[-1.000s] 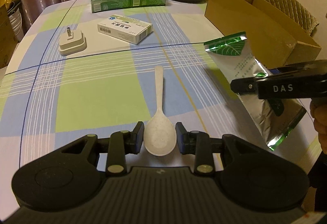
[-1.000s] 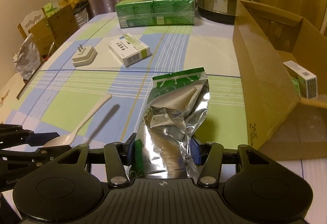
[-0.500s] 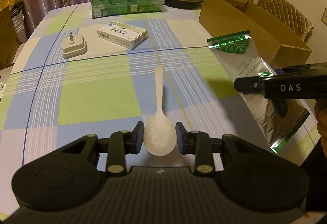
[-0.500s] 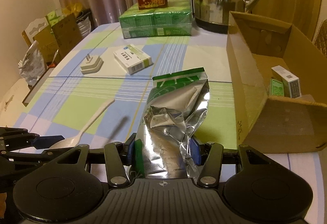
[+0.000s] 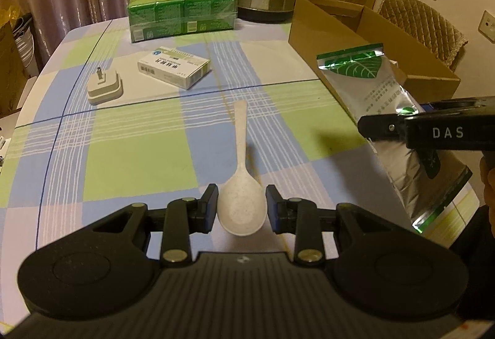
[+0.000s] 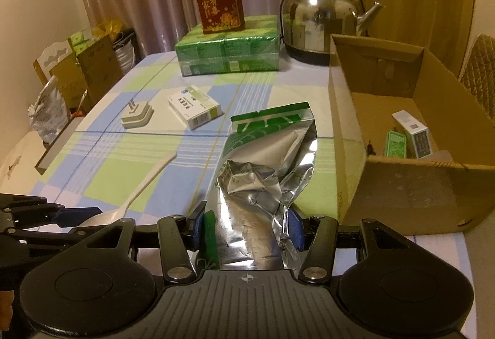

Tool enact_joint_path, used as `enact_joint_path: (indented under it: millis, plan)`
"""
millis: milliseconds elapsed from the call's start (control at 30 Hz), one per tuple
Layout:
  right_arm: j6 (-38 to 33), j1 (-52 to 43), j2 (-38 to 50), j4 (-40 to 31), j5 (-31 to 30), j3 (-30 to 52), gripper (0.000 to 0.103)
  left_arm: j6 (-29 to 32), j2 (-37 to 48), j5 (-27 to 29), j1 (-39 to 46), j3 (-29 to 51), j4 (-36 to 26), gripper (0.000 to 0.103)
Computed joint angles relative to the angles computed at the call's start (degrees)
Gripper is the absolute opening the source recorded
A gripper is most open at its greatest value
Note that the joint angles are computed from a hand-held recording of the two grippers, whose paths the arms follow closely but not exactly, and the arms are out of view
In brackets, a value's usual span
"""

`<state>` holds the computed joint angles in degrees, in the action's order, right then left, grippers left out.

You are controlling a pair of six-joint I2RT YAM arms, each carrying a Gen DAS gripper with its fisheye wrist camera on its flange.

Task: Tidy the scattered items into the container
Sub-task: 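Carry the spoon and foil packet with both tools over the cardboard box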

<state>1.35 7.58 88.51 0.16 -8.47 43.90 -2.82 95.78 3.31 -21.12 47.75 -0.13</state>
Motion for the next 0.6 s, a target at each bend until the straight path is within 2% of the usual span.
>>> enact_joint_path:
  millis: [300,600]
  plan:
    - [-1.4,-3.9,-3.5,-1.1,-1.4,0.5,0.049,-2.5,2.4,0.2,-3.6,6.4,-1.0,0.028]
    - [-5.0,-11.2,-4.8,-2.6,-3.9,4.3,0.049,-4.8,8.1,0.5,-8.5,18.7,-3.4,0.028]
